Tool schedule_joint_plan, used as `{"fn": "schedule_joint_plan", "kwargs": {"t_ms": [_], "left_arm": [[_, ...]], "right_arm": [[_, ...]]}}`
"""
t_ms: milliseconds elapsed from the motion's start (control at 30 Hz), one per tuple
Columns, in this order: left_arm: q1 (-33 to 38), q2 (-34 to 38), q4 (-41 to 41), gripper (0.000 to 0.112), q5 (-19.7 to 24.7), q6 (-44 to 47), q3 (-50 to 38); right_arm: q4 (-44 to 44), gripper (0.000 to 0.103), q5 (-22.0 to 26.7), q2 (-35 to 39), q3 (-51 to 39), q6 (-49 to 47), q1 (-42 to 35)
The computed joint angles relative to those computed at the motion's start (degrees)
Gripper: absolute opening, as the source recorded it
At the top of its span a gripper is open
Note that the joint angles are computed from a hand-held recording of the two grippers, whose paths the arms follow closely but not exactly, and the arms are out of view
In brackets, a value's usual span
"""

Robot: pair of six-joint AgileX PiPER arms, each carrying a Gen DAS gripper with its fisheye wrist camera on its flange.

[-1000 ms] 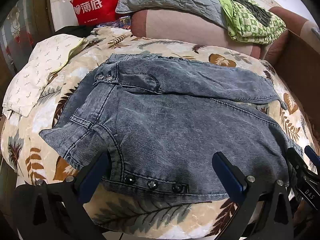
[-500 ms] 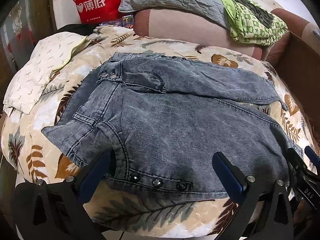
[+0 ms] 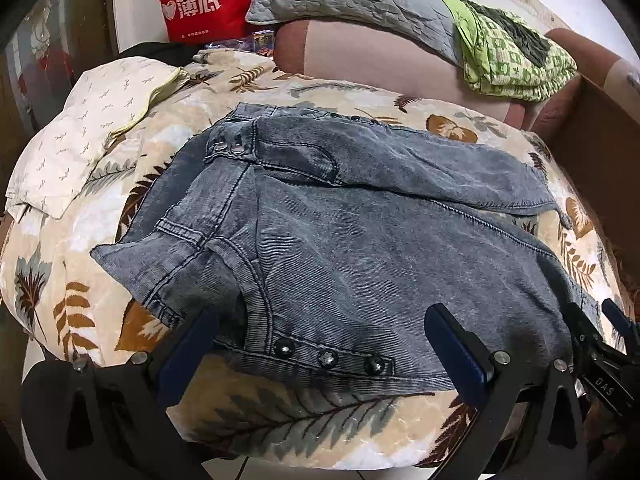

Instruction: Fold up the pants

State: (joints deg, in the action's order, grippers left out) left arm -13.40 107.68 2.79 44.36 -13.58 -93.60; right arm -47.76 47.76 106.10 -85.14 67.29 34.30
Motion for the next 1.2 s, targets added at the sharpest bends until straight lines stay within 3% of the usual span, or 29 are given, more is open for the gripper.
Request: {"fn": "schedule_joint_plan", "kwargs": {"t_ms": [67,133,233,300,500,567,633,800,967,1000,1033,1067,1100,1167,1200], "left_arm": [[2.1,-0.1,-3.1,0.103,0.2,2.1,0.0],[5.8,0.4,-7.9,0.103,0.4,4.0,-0.1],[10.9,2.3,-12.0,0.103,2.3,3.4,-1.4],[12.6,4.0,-11.0,0.103,4.0,1.3,-3.1],[16.2,11.1,-10.5,0.103,8.6,-1.3,-10.3],[16.8,12.7,-11.0,0.103,9.5,-1.6,-12.2],[17.1,13.0,-11.3,0.103,9.0,-0.9,-12.6],[16.2,14.3,-9.1,0.103,8.5,-1.3,-13.8],[15.1,15.4,-6.4,0.103,8.7,-1.2,-15.2],[15.1,15.2,-6.5,0.103,8.3,-1.1,-14.8],[15.2,15.1,-6.5,0.103,7.9,-1.0,-14.6],[15.2,15.0,-6.4,0.103,7.6,-1.0,-14.3],[15.2,14.8,-6.2,0.103,7.1,-1.0,-13.8],[14.8,14.8,-5.0,0.103,6.4,-1.1,-13.5],[14.5,15.1,-4.1,0.103,6.2,-1.3,-13.7]], "right_arm": [[3.2,0.103,-0.7,-0.7,-0.3,-2.0,-0.6],[13.6,0.103,-2.6,-2.5,-1.1,-9.5,-3.1],[30.8,0.103,-12.4,-7.9,6.1,-18.4,-7.9],[42.3,0.103,-15.8,-10.9,11.6,-21.9,-10.9],[76.6,0.103,-20.0,-21.0,29.0,-40.4,-25.2],[83.2,0.103,-20.5,-22.1,31.7,-45.0,-28.2],[80.5,0.103,-20.7,-23.5,32.6,-42.0,-28.6],[53.3,0.103,-16.5,-26.2,28.8,-20.8,-25.0],[44.5,0.101,-10.5,-16.1,16.1,-21.5,-28.0],[44.8,0.09,-10.2,-13.8,14.0,-23.7,-29.0],[45.9,0.071,-8.6,-11.2,11.3,-26.5,-30.2],[47.9,0.063,-4.7,-7.0,6.9,-30.3,-31.7],[49.7,0.048,-2.1,-4.0,4.0,-33.0,-32.4],[47.0,0.036,0.3,-2.0,2.1,-34.2,-31.8],[46.1,0.023,1.3,-1.8,1.2,-35.1,-31.4]]}}
